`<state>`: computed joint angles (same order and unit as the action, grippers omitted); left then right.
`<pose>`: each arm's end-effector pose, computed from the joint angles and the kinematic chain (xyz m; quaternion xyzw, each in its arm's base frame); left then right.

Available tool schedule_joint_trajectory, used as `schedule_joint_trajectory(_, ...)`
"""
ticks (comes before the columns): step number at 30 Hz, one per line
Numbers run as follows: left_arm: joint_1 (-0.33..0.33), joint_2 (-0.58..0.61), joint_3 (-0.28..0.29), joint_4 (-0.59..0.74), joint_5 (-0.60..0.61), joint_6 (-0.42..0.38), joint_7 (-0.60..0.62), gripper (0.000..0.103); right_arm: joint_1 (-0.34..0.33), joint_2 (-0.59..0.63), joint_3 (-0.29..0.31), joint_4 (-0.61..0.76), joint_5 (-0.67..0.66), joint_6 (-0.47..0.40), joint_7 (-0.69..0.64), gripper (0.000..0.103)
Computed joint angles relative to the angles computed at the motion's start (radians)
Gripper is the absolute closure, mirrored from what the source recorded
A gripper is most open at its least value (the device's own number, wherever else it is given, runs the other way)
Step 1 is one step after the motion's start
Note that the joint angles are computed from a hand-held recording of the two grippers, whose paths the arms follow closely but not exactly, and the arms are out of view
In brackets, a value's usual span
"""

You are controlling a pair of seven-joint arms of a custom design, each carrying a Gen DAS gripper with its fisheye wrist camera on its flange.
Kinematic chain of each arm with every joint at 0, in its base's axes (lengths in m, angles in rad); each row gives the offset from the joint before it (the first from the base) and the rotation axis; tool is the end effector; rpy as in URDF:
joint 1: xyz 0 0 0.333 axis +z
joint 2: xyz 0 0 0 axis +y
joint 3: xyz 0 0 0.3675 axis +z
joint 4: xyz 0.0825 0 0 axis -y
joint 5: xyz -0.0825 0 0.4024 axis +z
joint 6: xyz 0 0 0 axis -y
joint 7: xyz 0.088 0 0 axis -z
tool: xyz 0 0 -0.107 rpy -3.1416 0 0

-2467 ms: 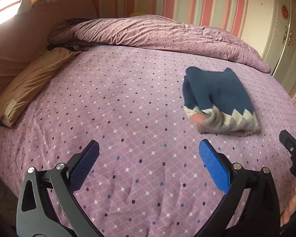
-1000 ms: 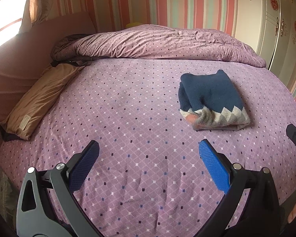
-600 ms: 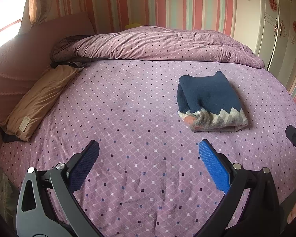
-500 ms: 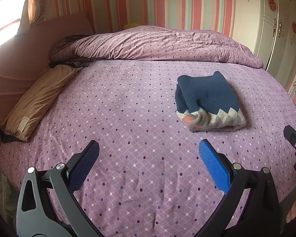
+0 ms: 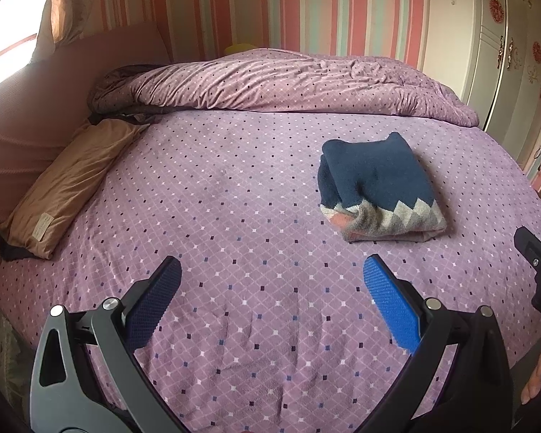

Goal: Fold small clothes

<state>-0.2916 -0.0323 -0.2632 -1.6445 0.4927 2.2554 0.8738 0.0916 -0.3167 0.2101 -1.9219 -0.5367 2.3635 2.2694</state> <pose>0.5246 -0.3139 0.7386 -0.6370 0.6687 -0.2649 0.2774 0.4817 0.1667 0.7573 -0.5876 0.6770 -0.3604 0.2579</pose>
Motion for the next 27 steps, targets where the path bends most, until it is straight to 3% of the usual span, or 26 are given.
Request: schedule_joint_trajectory(27, -0.001, 0.005, 0.003, 0.023, -0.012, -0.014, 0.017, 0.003, 0.000, -0.002, 0.005, 0.010, -0.027, -0.014, 0.008, 0.002)
